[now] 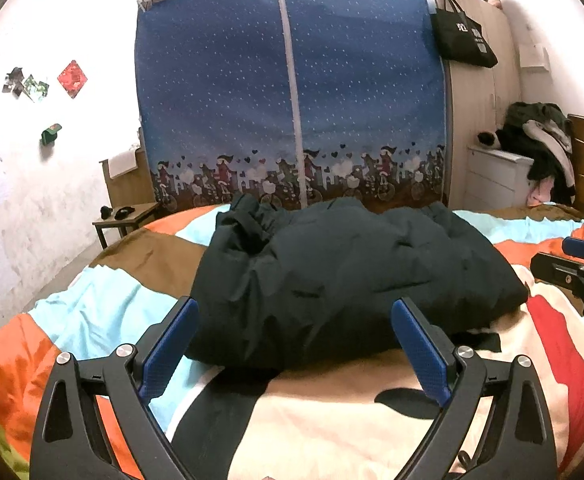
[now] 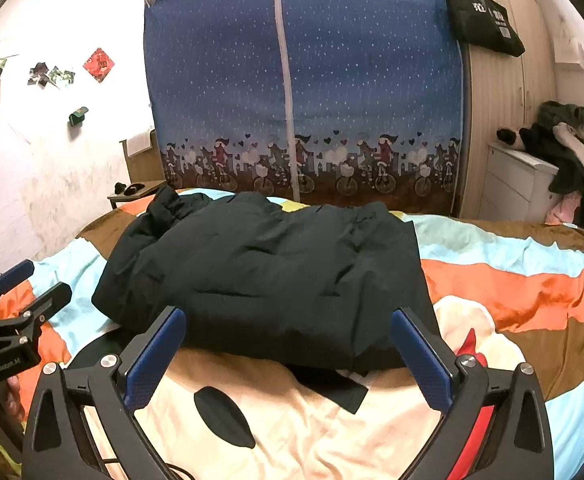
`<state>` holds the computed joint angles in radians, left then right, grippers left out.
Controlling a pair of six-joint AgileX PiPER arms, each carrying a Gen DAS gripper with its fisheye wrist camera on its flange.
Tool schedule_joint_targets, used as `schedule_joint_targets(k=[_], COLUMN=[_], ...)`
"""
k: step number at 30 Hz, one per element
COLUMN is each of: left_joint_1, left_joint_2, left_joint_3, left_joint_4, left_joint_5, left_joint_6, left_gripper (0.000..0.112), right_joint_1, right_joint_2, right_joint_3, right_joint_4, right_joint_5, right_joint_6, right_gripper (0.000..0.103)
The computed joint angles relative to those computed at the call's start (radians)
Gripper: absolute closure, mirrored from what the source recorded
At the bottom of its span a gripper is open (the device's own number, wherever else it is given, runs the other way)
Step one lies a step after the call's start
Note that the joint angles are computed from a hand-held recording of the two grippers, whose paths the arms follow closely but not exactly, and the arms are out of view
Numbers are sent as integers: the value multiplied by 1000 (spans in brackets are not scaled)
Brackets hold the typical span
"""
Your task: Fold large clothes
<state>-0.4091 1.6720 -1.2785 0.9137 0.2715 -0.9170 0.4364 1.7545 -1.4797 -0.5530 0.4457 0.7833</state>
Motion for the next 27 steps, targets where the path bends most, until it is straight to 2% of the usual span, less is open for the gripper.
schedule_joint_targets(k=[5,27], left_joint_1=[4,-12], left_joint_2=[2,-11], left_joint_3=[23,110], left_joint_4=[-23,80], left_joint_5=[-6,-20], left_joint_6=[11,-84], left_gripper=[18,18], right_joint_1=[2,13], right_joint_2=[-13,-32], right_joint_3=[45,146], right_joint_4=[-14,-29], right_joint_5=[-14,-34], right_joint_6=[27,85], right_gripper=[0,0])
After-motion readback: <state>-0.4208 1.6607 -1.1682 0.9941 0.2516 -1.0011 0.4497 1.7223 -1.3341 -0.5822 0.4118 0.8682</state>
